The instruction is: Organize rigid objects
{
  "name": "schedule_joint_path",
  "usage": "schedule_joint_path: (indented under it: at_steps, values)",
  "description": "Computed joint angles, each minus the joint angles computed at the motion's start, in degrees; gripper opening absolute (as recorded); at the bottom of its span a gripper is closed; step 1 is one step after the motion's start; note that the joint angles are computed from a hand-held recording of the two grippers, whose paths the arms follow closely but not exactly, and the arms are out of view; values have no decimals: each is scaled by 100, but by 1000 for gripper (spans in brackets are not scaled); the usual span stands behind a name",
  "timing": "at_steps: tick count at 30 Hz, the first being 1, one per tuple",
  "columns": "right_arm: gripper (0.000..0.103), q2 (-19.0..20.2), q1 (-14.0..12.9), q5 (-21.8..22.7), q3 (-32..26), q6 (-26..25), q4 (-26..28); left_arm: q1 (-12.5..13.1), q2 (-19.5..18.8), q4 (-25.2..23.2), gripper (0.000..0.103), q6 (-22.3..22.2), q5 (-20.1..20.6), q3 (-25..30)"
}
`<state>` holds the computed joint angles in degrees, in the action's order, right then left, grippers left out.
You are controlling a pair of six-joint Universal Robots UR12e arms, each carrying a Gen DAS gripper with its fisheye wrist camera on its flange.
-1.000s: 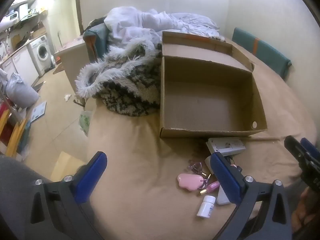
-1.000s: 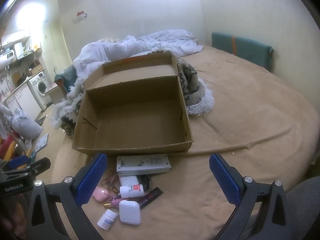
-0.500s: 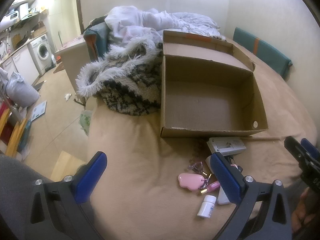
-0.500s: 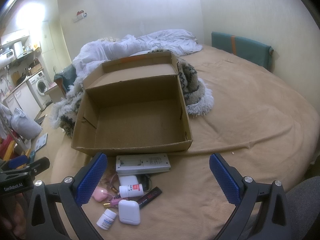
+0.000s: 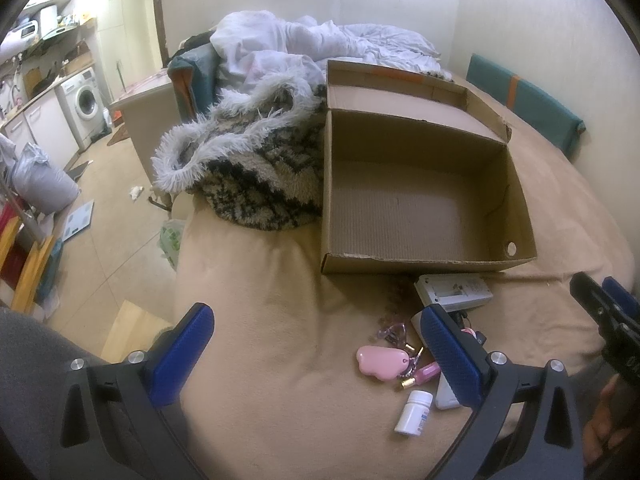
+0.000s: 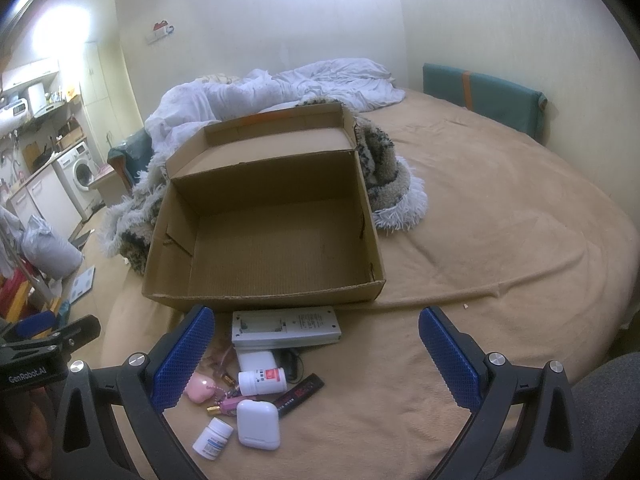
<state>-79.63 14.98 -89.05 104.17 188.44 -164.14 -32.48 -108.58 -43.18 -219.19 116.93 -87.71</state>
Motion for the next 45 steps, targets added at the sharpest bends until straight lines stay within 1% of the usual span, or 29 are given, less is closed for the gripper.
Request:
schedule_joint_path:
  at_steps: [27, 30, 45]
  values:
    - [103, -4, 4, 11, 22, -7, -28, 4, 18, 53, 103, -47, 16, -57]
    - [103, -11, -29, 32, -15, -52, 19, 15, 39, 27, 103, -92, -1, -65]
    - [103, -4, 5, 10, 19, -31, -24, 31, 47, -18, 103, -113, -37, -56]
